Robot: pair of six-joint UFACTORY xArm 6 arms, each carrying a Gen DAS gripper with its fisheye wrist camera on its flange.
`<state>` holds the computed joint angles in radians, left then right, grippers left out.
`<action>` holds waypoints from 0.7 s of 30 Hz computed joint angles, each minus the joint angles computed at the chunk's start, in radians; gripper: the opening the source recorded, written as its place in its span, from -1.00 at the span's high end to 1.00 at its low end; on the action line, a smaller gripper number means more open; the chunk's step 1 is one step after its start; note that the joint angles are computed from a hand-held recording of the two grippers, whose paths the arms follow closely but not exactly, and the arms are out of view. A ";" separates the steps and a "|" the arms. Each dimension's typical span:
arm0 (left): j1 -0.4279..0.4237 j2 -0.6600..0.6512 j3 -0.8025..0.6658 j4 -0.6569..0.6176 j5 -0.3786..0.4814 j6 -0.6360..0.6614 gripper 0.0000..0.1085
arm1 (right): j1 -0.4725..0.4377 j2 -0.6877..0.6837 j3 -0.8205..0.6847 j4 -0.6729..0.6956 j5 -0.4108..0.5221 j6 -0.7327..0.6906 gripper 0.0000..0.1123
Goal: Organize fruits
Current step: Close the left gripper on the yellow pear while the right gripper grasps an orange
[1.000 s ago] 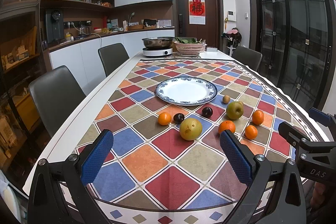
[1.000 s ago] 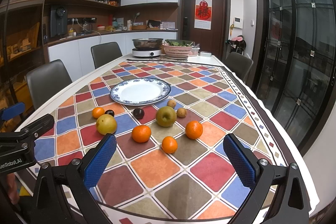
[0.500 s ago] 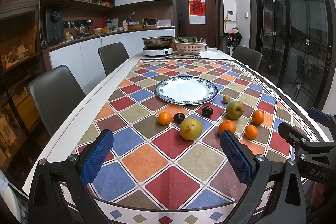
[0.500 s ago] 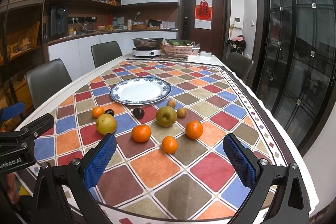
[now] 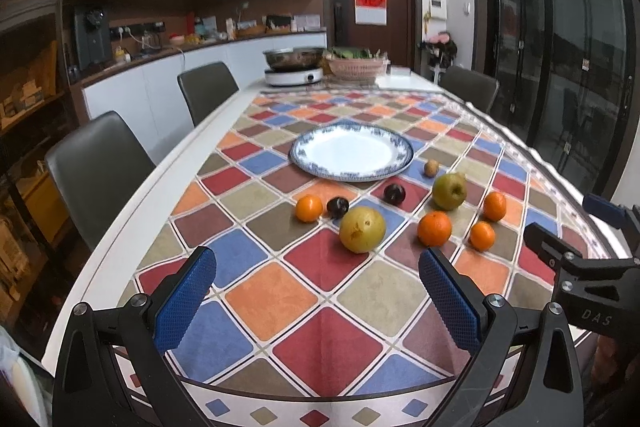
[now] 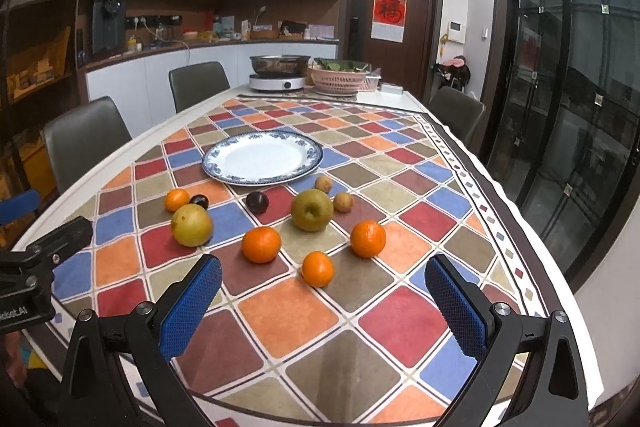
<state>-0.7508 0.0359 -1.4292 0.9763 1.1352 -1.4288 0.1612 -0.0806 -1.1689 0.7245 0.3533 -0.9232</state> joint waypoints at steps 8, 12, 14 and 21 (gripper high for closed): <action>0.057 0.052 -0.047 -0.071 -0.042 0.087 -0.90 | -0.009 0.100 -0.094 -0.186 0.071 0.192 -0.82; 0.084 0.069 -0.053 -0.093 -0.074 0.119 -0.90 | -0.009 0.140 -0.126 -0.263 0.089 0.267 -0.82; 0.095 0.076 -0.053 -0.096 -0.090 0.132 -0.90 | -0.010 0.160 -0.144 -0.294 0.103 0.296 -0.82; 0.146 0.124 -0.089 -0.146 -0.163 0.230 -0.75 | -0.010 0.225 -0.210 -0.375 0.164 0.372 -0.74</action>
